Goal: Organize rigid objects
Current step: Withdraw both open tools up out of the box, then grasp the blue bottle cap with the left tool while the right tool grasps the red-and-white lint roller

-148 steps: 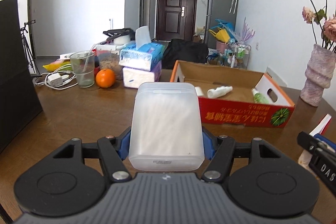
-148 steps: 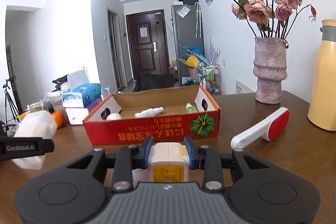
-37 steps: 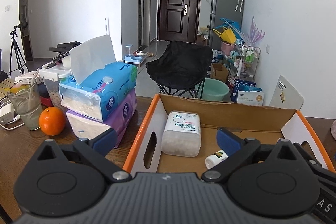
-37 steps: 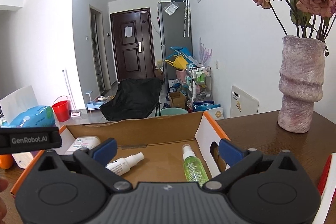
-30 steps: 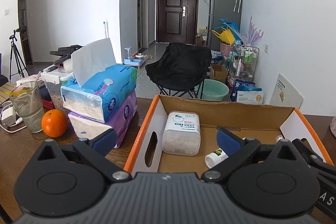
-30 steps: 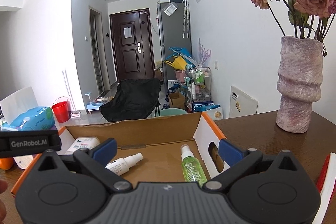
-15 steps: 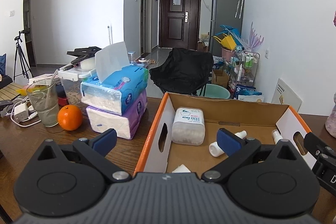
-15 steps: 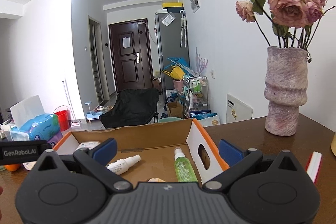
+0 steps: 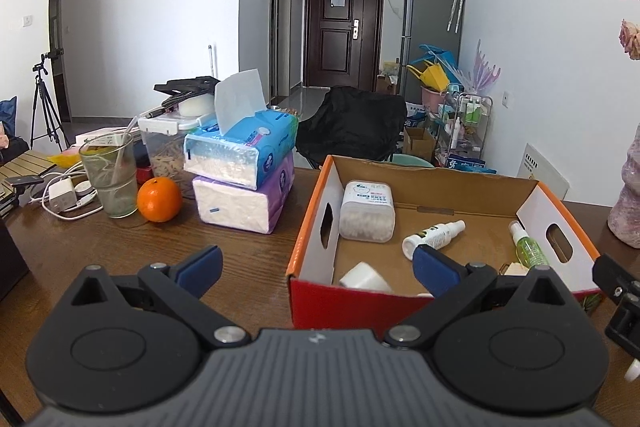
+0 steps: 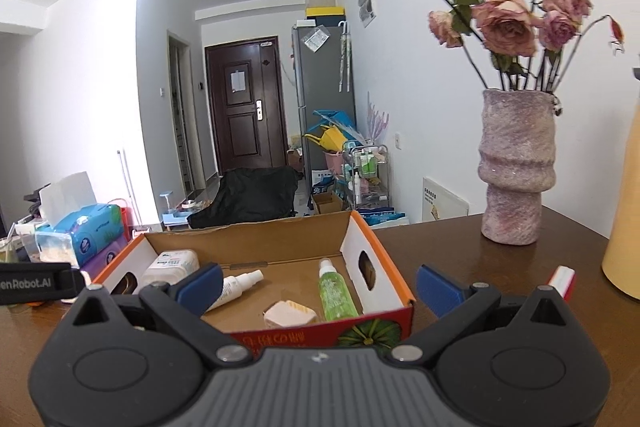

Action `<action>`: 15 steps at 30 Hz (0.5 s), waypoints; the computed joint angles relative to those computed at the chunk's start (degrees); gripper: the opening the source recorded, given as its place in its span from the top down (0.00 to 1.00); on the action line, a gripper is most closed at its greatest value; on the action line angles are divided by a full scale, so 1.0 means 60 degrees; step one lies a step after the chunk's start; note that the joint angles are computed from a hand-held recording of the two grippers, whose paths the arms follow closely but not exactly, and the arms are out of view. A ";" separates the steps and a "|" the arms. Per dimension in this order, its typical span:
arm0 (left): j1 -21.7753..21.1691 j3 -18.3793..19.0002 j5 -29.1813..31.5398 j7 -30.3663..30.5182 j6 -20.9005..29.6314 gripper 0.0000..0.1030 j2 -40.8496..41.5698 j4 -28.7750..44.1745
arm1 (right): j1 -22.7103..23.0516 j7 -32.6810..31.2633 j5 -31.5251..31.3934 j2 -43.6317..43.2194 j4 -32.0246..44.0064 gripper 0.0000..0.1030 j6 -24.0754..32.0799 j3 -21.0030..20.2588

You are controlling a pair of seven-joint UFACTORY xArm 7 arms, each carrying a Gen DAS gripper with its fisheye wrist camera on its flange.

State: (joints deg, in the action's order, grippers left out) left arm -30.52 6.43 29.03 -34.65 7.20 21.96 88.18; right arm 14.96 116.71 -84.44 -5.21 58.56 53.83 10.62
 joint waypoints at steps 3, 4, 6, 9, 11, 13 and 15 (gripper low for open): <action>0.0054 0.0008 0.0005 -0.0074 -0.0086 0.00 -0.0336 -0.0451 | 0.0053 0.0146 0.0148 -0.0262 -0.0275 0.00 0.0122 0.0083; 0.0076 0.0007 0.0029 -0.0102 -0.0116 0.00 -0.0447 -0.0602 | 0.0070 0.0163 0.0221 -0.0339 -0.0357 0.00 0.0172 0.0128; 0.0119 -0.0002 0.0116 -0.0157 -0.0156 0.00 -0.0662 -0.0888 | 0.0086 0.0139 0.0359 -0.0485 -0.0498 0.00 0.0199 0.0200; 0.0230 -0.0091 0.0261 -0.0212 -0.0200 0.00 -0.0968 -0.1283 | 0.0127 0.0118 0.0521 -0.0675 -0.0679 0.00 0.0360 0.0359; 0.0337 -0.0193 0.0345 -0.0217 -0.0233 0.00 -0.1171 -0.1549 | 0.0158 0.0097 0.0642 -0.0810 -0.0805 0.00 0.0450 0.0461; 0.0463 -0.0307 0.0421 -0.0203 -0.0285 0.00 -0.1379 -0.1842 | 0.0195 0.0055 0.0805 -0.0936 -0.0935 0.00 0.0550 0.0563; 0.0484 -0.0316 0.0645 -0.0337 -0.0295 0.00 -0.1550 -0.2087 | 0.0221 0.0104 0.0970 -0.1071 -0.1106 0.00 0.0559 0.0638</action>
State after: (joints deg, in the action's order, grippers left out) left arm -27.62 4.54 32.90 -36.67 5.42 12.65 75.66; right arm 16.28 117.33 -78.62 -11.64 51.92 57.18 14.44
